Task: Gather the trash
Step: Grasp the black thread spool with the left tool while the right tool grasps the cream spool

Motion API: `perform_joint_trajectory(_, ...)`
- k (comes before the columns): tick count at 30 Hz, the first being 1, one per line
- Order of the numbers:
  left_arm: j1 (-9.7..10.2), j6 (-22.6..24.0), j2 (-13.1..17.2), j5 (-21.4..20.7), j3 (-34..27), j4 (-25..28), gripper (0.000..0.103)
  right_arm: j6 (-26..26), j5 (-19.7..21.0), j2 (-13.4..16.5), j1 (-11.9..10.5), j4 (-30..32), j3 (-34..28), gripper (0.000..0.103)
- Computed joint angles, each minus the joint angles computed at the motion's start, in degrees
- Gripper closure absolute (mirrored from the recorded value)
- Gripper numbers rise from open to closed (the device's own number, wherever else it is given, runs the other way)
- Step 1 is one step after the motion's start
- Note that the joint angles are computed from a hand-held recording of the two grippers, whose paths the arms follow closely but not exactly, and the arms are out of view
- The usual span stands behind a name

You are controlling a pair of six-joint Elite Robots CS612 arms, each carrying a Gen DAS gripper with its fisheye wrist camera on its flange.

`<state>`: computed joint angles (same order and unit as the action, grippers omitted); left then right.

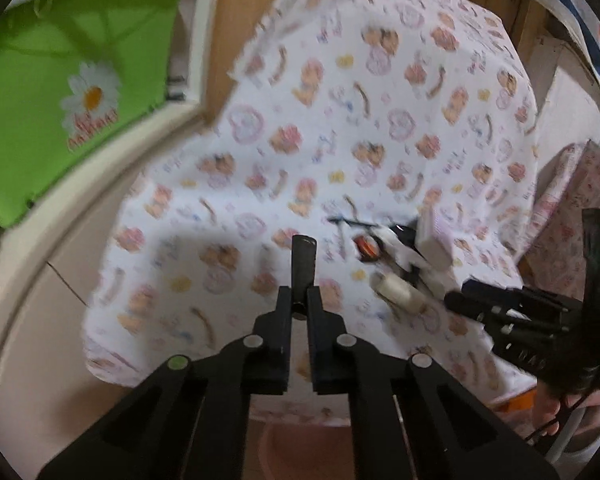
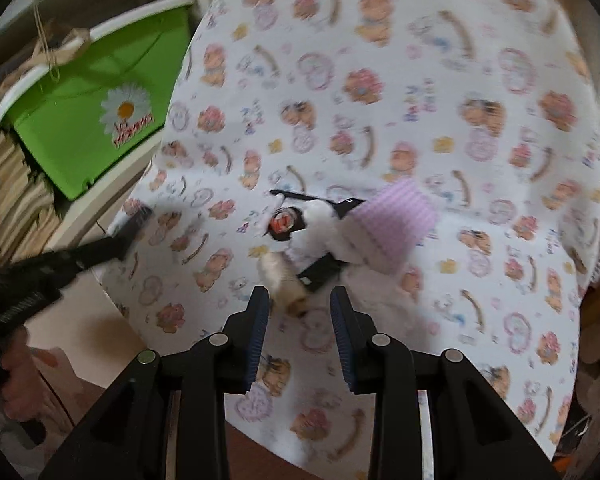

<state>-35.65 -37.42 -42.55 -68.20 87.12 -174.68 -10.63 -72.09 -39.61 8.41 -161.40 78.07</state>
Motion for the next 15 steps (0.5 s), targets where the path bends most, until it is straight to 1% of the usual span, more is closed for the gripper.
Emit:
perform_joint_trajectory(1,-0.55,0.47,-0.02,3.31,-0.21,0.99,0.097,-0.05,-0.15,0.44,0.25,1.07,-0.73,0.051)
perform_joint_trajectory(2,-1.08,1.63,0.16,6.43,-0.61,1.99,0.097,0.25,-0.17,0.82,0.39,1.32,-1.16,0.048)
perform_joint_trajectory(3,-1.66,3.27,0.33,9.42,-0.89,2.95,0.097,0.89,-0.77,1.18,0.58,1.08,-1.49,0.048)
perform_joint_trajectory(4,-1.81,3.90,0.42,10.23,-0.98,3.35,0.097,1.44,-1.83,1.43,0.81,0.71,-1.69,0.048)
perform_joint_trajectory(6,-1.70,4.02,0.51,9.71,-1.04,3.79,0.097,2.09,-3.41,1.98,1.16,0.25,-2.23,0.047)
perform_joint_trajectory(8,-1.30,3.60,0.39,7.55,-0.85,3.36,0.097,1.75,-4.39,2.53,1.40,0.98,-3.03,0.048)
perform_joint_trajectory(10,-1.16,3.06,0.44,7.29,-0.89,3.51,0.097,0.85,-4.95,2.96,1.65,1.97,-3.66,0.048)
perform_joint_trajectory(12,-1.19,3.09,0.54,7.74,-1.08,4.14,0.097,-0.40,-4.70,3.45,1.94,3.85,-4.62,0.048)
perform_joint_trajectory(13,-1.21,2.95,0.65,8.09,-1.29,4.68,0.097,-0.47,-4.50,3.57,2.00,3.90,-4.76,0.050)
perform_joint_trajectory(15,-1.18,2.53,0.68,7.82,-1.38,4.91,0.097,-0.97,-3.93,3.80,2.11,4.51,-5.14,0.057)
